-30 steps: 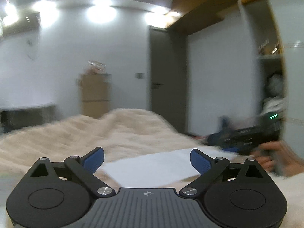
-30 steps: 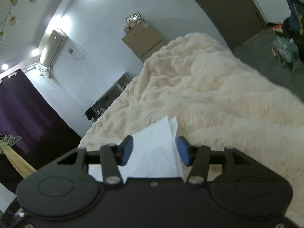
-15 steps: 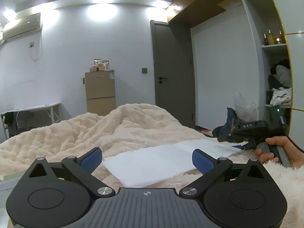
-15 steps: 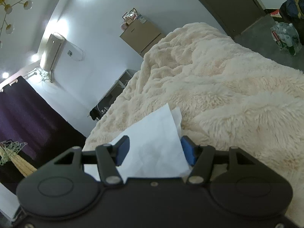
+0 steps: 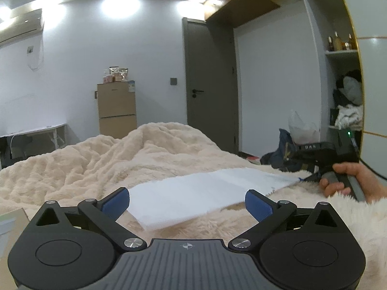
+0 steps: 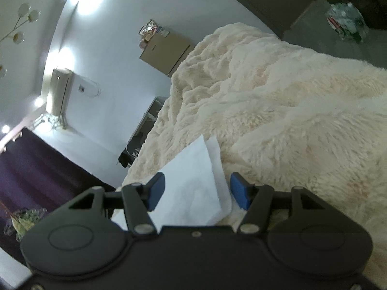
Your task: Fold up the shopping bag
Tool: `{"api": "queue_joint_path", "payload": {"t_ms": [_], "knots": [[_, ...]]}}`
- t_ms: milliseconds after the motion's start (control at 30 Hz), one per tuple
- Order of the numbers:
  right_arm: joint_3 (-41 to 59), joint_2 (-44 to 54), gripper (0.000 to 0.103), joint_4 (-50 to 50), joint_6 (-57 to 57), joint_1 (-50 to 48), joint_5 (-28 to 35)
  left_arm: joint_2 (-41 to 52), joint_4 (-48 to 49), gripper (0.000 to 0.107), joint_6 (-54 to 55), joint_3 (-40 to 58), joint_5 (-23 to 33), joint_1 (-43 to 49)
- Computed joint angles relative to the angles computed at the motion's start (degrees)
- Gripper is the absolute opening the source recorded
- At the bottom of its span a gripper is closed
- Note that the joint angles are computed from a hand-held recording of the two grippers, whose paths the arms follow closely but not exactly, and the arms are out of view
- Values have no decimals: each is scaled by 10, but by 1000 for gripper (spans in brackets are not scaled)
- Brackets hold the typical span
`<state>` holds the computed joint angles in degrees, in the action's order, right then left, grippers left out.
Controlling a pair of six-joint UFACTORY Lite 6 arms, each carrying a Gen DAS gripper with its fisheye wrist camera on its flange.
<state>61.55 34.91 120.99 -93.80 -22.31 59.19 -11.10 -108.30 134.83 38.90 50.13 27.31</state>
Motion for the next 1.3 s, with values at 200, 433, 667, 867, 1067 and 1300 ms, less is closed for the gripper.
{"api": "queue_joint_path", "payload": {"t_ms": [200, 433, 667, 867, 1067, 1300], "knots": [[-28, -7, 59, 7, 13, -16, 22, 6, 4, 101, -9, 5, 4, 3], [-63, 0, 59, 32, -10, -39, 49, 8, 6, 101, -12, 5, 9, 5], [-62, 34, 56, 51, 10, -56, 101, 18, 27, 101, -28, 25, -1, -4], [-54, 33, 52, 53, 20, -46, 85, 37, 103, 101, -103, 140, -8, -53], [-58, 7, 49, 4, 97, -65, 71, 107, 200, 101, -241, 320, -47, -152], [-75, -33, 52, -64, 174, -113, 135, 197, 288, 100, -334, 453, -158, -287]]}}
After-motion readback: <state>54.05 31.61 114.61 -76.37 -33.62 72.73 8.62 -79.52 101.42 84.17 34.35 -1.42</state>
